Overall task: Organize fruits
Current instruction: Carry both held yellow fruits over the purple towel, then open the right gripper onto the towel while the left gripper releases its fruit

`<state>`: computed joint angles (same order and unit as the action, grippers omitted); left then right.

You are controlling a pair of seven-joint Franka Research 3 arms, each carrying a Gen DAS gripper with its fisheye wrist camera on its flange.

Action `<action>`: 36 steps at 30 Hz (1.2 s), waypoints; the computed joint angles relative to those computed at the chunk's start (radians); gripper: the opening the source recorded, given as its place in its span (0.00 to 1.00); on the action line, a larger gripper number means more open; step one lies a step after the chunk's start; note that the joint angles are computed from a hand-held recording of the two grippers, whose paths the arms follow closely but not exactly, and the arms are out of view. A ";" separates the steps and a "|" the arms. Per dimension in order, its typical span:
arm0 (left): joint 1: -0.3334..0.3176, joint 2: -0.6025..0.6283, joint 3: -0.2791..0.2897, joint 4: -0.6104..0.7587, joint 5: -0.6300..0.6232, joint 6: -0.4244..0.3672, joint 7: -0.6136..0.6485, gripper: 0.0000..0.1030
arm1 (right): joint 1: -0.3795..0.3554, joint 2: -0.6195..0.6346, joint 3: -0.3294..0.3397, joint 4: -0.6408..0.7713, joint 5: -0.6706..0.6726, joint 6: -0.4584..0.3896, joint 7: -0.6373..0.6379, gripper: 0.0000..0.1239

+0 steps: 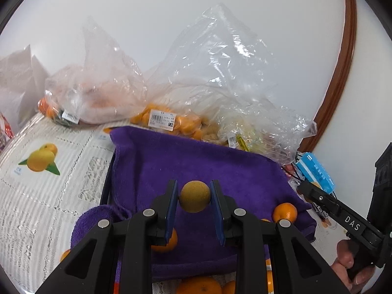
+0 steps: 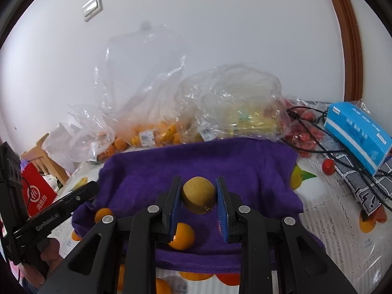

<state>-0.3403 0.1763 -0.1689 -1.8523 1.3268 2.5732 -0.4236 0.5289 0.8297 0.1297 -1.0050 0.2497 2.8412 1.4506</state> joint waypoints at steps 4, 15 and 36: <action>0.020 -0.004 0.011 -0.019 0.020 0.078 -0.053 0.25 | -0.008 0.022 0.023 0.029 0.007 -0.032 -0.034 0.22; 0.030 0.019 0.016 -0.006 0.053 0.159 -0.056 0.25 | 0.055 0.123 -0.070 0.193 -0.096 -0.182 0.061 0.22; 0.005 0.078 0.051 0.033 -0.104 0.210 0.109 0.25 | 0.047 0.170 -0.066 0.281 -0.127 -0.275 0.102 0.22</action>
